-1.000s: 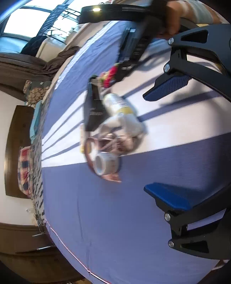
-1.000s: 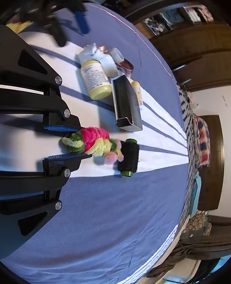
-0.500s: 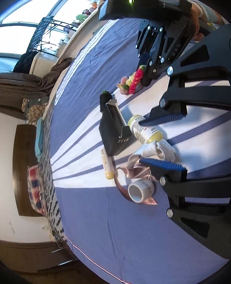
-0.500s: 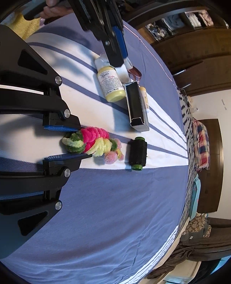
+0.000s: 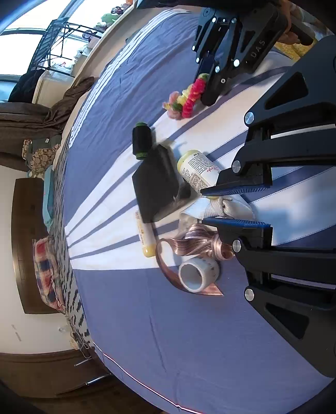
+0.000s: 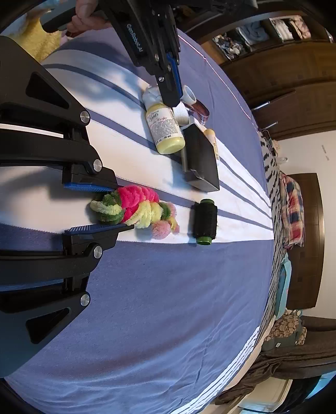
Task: Collect trash
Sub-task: 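Grasp the pink-green fuzzy toy with the right gripper while the left grasps the white tissue, then carry both grippers down over the floor bin and open them, dropping toy and tissue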
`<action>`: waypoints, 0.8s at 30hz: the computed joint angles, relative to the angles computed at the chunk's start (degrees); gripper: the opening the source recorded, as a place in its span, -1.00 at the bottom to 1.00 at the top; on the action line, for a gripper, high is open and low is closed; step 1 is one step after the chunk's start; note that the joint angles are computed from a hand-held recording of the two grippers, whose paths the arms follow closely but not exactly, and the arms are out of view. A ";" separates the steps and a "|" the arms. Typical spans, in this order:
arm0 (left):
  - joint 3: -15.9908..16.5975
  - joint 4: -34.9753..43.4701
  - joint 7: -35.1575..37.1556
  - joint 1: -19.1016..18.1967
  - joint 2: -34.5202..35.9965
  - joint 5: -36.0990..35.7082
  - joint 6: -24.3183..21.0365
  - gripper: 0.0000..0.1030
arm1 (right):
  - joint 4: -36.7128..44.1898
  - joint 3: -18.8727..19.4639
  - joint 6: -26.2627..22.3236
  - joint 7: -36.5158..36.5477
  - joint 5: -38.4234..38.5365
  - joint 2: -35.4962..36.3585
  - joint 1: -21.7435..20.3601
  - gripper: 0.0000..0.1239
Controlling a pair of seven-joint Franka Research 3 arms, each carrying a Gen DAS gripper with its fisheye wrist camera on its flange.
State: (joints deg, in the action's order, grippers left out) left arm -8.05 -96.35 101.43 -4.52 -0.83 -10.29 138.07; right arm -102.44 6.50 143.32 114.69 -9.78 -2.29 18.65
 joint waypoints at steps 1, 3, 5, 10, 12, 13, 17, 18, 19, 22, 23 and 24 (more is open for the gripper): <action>-0.02 -0.29 0.20 -0.02 -0.25 -0.32 -0.06 -0.68 | -0.13 0.00 -0.03 0.03 0.03 -0.16 0.01 -0.65; -0.04 -1.28 0.30 -0.13 -1.15 -0.08 0.05 -0.71 | -0.39 0.05 -0.13 0.06 -0.10 -0.45 -0.01 -0.65; -0.09 -2.10 0.06 -0.38 -1.86 0.67 0.17 -0.72 | -0.76 0.06 0.02 0.00 0.06 -0.80 -0.06 -0.65; 0.16 -3.00 -0.78 -0.97 -3.13 1.40 1.26 -0.75 | -1.08 0.28 0.24 -0.32 0.49 -1.55 -0.26 -0.65; 0.12 -2.56 -1.58 -1.13 -3.40 2.44 2.26 -0.75 | -0.59 0.45 -0.06 0.28 -0.79 -1.93 -0.47 -0.65; 0.10 -2.21 -1.84 -1.23 -3.74 2.79 3.06 -0.75 | -0.53 0.53 -0.10 0.58 -1.29 -2.20 -0.56 -0.65; 0.25 -1.08 -2.31 -1.68 -5.14 3.42 4.58 -0.75 | 0.15 0.97 -0.01 2.30 -4.37 -4.04 -1.29 -0.66; 0.33 -0.89 -2.37 -1.82 -5.54 3.42 4.80 -0.75 | 0.18 1.15 0.08 2.60 -4.97 -4.60 -1.49 -0.66; 0.43 -0.92 -2.26 -1.99 -6.24 3.30 5.03 -0.75 | 0.19 1.35 0.15 2.87 -5.34 -4.91 -1.66 -0.66; 0.85 -1.83 -1.95 -2.64 -8.67 2.90 5.66 -0.75 | -0.51 2.11 0.61 3.73 -6.54 -7.05 -2.21 -0.66; 1.04 -2.61 -1.75 -2.97 -9.94 2.53 5.85 -0.75 | -0.92 2.42 0.78 3.90 -6.75 -7.91 -2.35 -0.66; 1.24 -2.99 -1.68 -3.25 -10.59 2.41 5.86 -0.75 | -1.30 2.71 0.92 3.95 -6.80 -8.63 -2.51 -0.66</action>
